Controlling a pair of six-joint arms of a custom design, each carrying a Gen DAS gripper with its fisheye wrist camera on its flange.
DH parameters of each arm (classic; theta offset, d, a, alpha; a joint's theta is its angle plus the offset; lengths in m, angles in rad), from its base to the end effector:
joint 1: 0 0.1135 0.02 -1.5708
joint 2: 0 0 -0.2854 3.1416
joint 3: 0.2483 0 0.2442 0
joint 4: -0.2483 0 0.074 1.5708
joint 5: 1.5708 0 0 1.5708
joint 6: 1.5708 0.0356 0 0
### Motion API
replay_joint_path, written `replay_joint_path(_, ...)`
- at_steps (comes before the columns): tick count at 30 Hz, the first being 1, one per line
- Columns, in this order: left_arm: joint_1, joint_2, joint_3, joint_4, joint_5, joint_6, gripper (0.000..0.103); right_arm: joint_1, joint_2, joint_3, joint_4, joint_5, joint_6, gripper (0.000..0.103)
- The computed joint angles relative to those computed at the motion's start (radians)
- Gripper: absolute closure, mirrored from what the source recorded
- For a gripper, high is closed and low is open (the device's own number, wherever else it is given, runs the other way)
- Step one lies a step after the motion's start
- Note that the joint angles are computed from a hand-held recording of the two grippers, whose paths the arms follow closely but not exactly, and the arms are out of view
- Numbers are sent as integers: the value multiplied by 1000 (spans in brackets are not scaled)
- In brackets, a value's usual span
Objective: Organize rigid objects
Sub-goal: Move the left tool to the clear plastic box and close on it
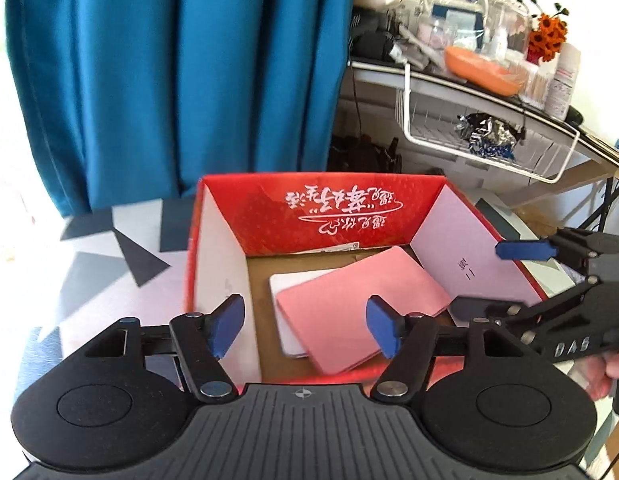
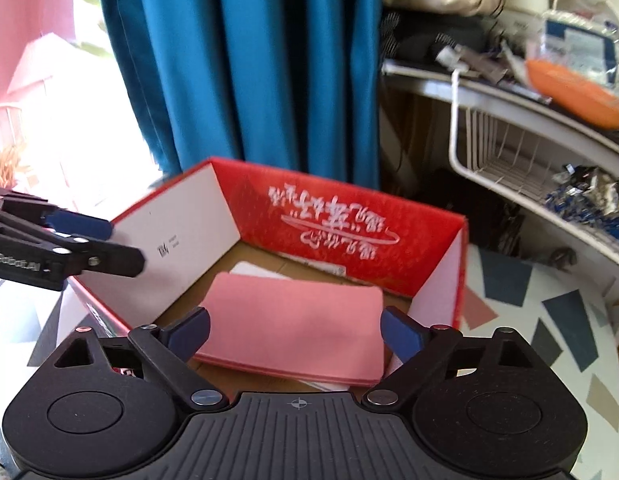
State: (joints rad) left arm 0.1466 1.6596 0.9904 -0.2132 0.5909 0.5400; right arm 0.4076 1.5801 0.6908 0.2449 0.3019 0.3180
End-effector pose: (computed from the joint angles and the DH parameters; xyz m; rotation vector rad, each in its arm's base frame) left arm 0.3333 0.0292 0.2180 0.6902 2.1895 -0.3787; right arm 0.2839 0.1111 0.1880 0.0677 2.1816 0.0763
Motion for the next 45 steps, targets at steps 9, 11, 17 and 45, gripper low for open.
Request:
replay_joint_path(9,179,-106,-152,4,135,105,31,186,-126,-214,202,225,147,10)
replay_joint_path(11,219,-104,-176,-6,162,123,31,254,-113,-249,246,295,182,10)
replay_joint_path(17,307,-32,-202,-57,190,132,33,443,51,-296,344,461,306,10)
replay_joint_path(45,240,103,-279,27,86,190,68,553,386,-215,516,259,275,36)
